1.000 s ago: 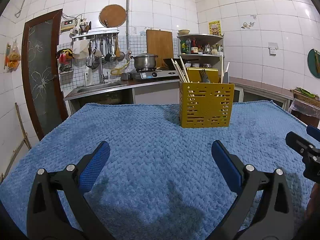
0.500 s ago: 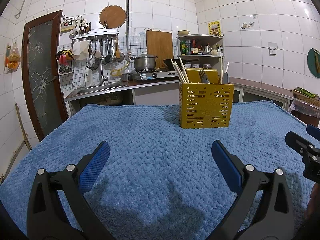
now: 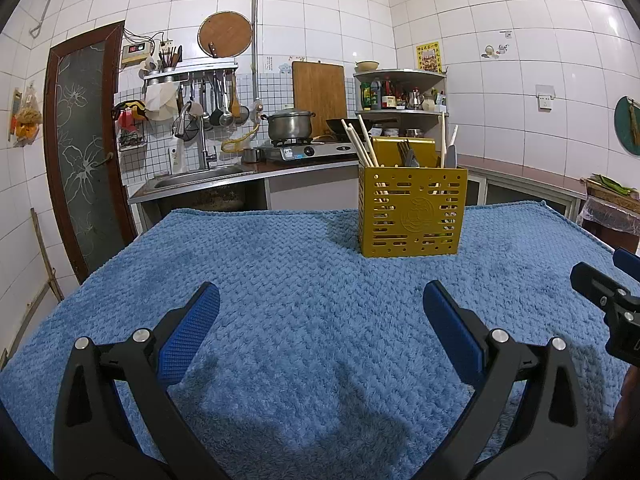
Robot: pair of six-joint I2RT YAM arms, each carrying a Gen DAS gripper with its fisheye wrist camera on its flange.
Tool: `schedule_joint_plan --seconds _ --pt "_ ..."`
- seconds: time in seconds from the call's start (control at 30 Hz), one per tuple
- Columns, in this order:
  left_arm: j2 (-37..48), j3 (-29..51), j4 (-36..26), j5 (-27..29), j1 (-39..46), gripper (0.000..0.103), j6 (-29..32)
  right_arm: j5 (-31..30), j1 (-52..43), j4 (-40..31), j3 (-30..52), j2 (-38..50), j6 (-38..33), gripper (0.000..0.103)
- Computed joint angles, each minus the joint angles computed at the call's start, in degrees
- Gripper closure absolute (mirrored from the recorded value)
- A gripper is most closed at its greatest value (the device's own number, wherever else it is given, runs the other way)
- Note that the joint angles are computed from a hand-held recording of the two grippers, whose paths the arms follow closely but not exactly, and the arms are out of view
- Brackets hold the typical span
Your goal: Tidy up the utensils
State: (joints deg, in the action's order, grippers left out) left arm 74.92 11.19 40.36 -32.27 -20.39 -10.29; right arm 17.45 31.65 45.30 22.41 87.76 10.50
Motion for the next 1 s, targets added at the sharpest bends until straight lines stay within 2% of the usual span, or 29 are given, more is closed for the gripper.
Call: schedule_joint_plan --seconds 0.83,1.0 --pt "0.5 0.0 0.4 -0.2 -0.2 0.005 -0.1 -0.4 -1.0 0.2 0.1 0.0 -0.5 0.004" --pt "-0.6 0.4 -1.8 0.4 0.0 0.005 -0.2 -0.9 -1.6 0.1 0.4 0.0 -0.8 0.004"
